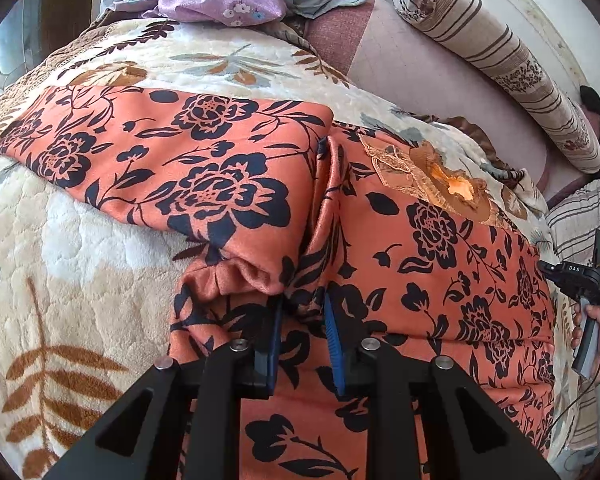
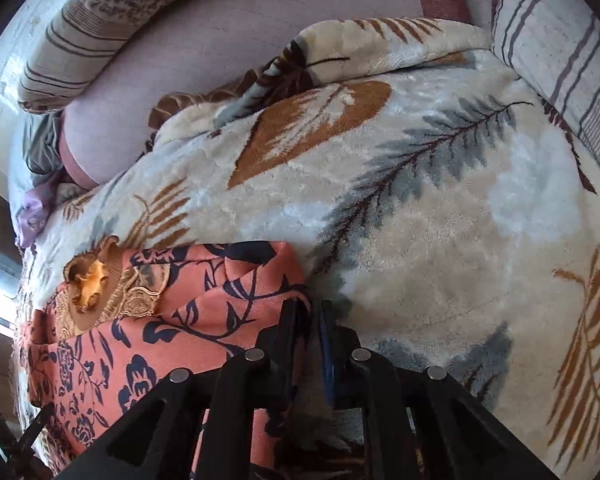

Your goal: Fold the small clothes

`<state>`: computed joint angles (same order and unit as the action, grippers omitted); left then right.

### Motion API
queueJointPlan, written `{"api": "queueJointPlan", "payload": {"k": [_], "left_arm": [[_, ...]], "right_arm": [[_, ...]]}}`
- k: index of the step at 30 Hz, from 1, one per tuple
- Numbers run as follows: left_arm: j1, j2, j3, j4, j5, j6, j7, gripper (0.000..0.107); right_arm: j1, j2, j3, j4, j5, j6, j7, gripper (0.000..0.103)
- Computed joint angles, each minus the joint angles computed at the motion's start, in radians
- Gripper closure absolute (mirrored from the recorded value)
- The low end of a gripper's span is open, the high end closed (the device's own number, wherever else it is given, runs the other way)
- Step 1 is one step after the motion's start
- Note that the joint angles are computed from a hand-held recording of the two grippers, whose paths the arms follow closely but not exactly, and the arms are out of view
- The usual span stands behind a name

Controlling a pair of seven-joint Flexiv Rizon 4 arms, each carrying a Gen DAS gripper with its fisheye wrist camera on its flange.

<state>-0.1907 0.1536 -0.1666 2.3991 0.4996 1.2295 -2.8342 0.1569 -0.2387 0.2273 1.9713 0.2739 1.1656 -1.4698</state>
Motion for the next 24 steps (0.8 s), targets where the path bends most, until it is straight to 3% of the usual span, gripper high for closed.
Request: {"api": "queueJointPlan", "payload": {"k": [1, 4, 6, 7, 10, 11, 12, 14, 15, 16, 17, 19, 20, 24], "left_arm": [[-0.003, 0.016, -0.003, -0.001, 0.0, -0.026, 0.004, 0.083], [0.003, 0.077, -0.023, -0.019, 0.025, -0.087, 0.001, 0.081], [0.017, 0.102, -0.042, -0.042, 0.045, -0.101, -0.002, 0.069], [0.027, 0.101, -0.051, -0.058, 0.056, -0.098, 0.0, 0.06], [0.045, 0.043, -0.071, -0.122, 0.083, -0.087, 0.024, 0.047], [0.046, 0.012, -0.073, -0.148, 0.087, -0.098, 0.03, 0.047], [0.04, -0.024, -0.063, -0.166, 0.082, -0.096, 0.046, 0.046], [0.017, -0.092, -0.029, -0.181, 0.029, -0.098, 0.115, 0.045], [0.004, -0.112, -0.017, -0.185, 0.002, -0.132, 0.139, 0.045], [-0.008, -0.122, -0.005, -0.185, -0.006, -0.144, 0.148, 0.045], [-0.021, -0.12, 0.003, -0.187, 0.028, -0.142, 0.131, 0.045], [-0.049, -0.117, 0.014, -0.199, 0.075, -0.161, 0.127, 0.045], [-0.058, -0.123, 0.017, -0.207, 0.092, -0.176, 0.128, 0.045], [-0.093, -0.133, 0.029, -0.237, 0.146, -0.226, 0.087, 0.045]], "right_arm": [[-0.015, 0.016, 0.015, 0.005, 0.022, 0.003, -0.019, 0.079], [0.022, 0.105, -0.008, 0.05, 0.176, 0.082, -0.081, 0.017], [0.016, 0.164, -0.001, 0.027, 0.379, 0.049, -0.22, 0.016], [0.004, 0.192, -0.004, 0.004, 0.496, -0.019, -0.312, 0.016], [0.005, 0.196, -0.038, -0.087, 0.704, -0.313, -0.432, 0.016], [0.014, 0.18, -0.05, -0.103, 0.72, -0.392, -0.458, 0.016], [0.039, 0.165, -0.061, -0.102, 0.703, -0.406, -0.488, 0.016], [0.072, 0.109, -0.07, -0.079, 0.587, -0.294, -0.412, 0.019], [0.048, 0.077, -0.087, -0.077, 0.606, -0.26, -0.338, 0.019], [-0.004, 0.062, -0.088, -0.092, 0.691, -0.246, -0.255, 0.03], [-0.032, 0.068, -0.079, -0.089, 0.731, -0.201, -0.216, 0.03], [-0.005, 0.094, -0.063, -0.075, 0.632, -0.129, -0.266, 0.027], [0.009, 0.1, -0.07, -0.093, 0.617, -0.183, -0.307, 0.027], [0.0, 0.087, -0.093, -0.18, 0.77, -0.428, -0.438, 0.027]]}}
